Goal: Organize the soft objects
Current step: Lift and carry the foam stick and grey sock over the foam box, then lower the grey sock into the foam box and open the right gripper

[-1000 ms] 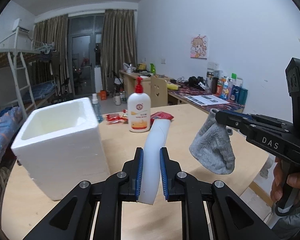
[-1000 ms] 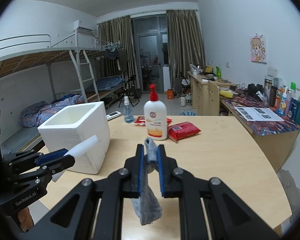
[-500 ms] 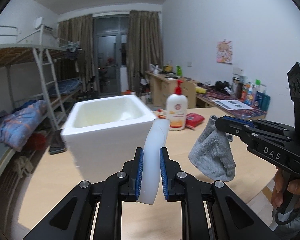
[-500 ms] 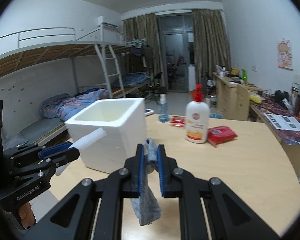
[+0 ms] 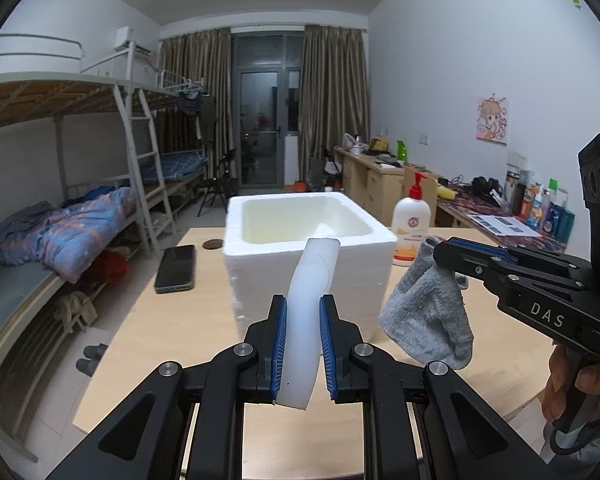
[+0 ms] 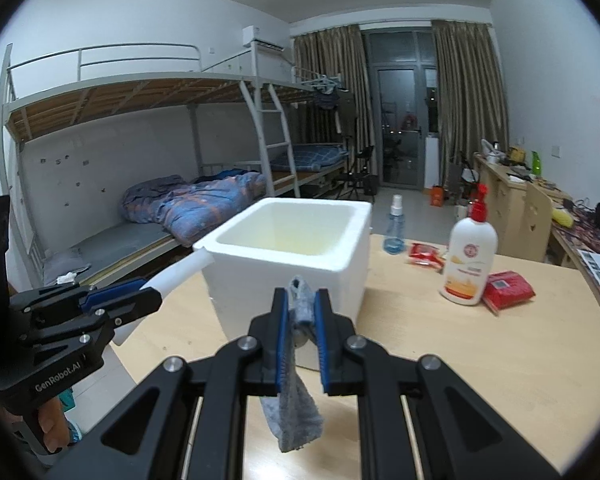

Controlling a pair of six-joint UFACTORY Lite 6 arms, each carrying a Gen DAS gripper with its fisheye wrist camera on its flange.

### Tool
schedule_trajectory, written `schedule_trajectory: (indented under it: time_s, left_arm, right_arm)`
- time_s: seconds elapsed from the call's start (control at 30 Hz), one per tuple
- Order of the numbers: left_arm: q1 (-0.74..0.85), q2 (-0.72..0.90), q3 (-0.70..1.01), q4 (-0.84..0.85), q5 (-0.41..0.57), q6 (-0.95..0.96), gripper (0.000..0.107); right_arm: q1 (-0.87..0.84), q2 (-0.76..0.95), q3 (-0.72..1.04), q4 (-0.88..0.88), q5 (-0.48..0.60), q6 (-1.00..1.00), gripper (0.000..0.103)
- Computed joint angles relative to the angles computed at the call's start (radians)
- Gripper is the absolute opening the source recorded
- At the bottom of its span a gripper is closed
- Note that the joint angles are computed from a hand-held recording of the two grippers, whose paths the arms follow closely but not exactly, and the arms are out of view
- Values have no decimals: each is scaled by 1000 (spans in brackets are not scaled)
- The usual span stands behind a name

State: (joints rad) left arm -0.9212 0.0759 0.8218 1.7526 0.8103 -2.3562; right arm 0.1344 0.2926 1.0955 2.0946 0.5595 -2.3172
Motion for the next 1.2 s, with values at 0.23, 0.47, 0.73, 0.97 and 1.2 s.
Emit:
schedule_trajectory:
  time_s: [0.23,0.47,0.73,0.97,1.2]
  left_arm:
    - [21,-71,-20,-25,-2,51,18]
    - [66,-94,32,-51,-44,139,18]
    - [140,-61,141,-84,-101,239,18]
    - [205,-6,235,-122,-153,319,18]
    - [249,57,325,-151,-197,383,18]
  right_arm:
    - [53,7,43,-19,-27,31,16]
    - [67,11,133,-102,-62,130,16]
    - [72,70,288,-227,-84,251,16]
    - [82,156,442,-347,-89,373,16]
    - [88,246,594,-466,-93,507,16]
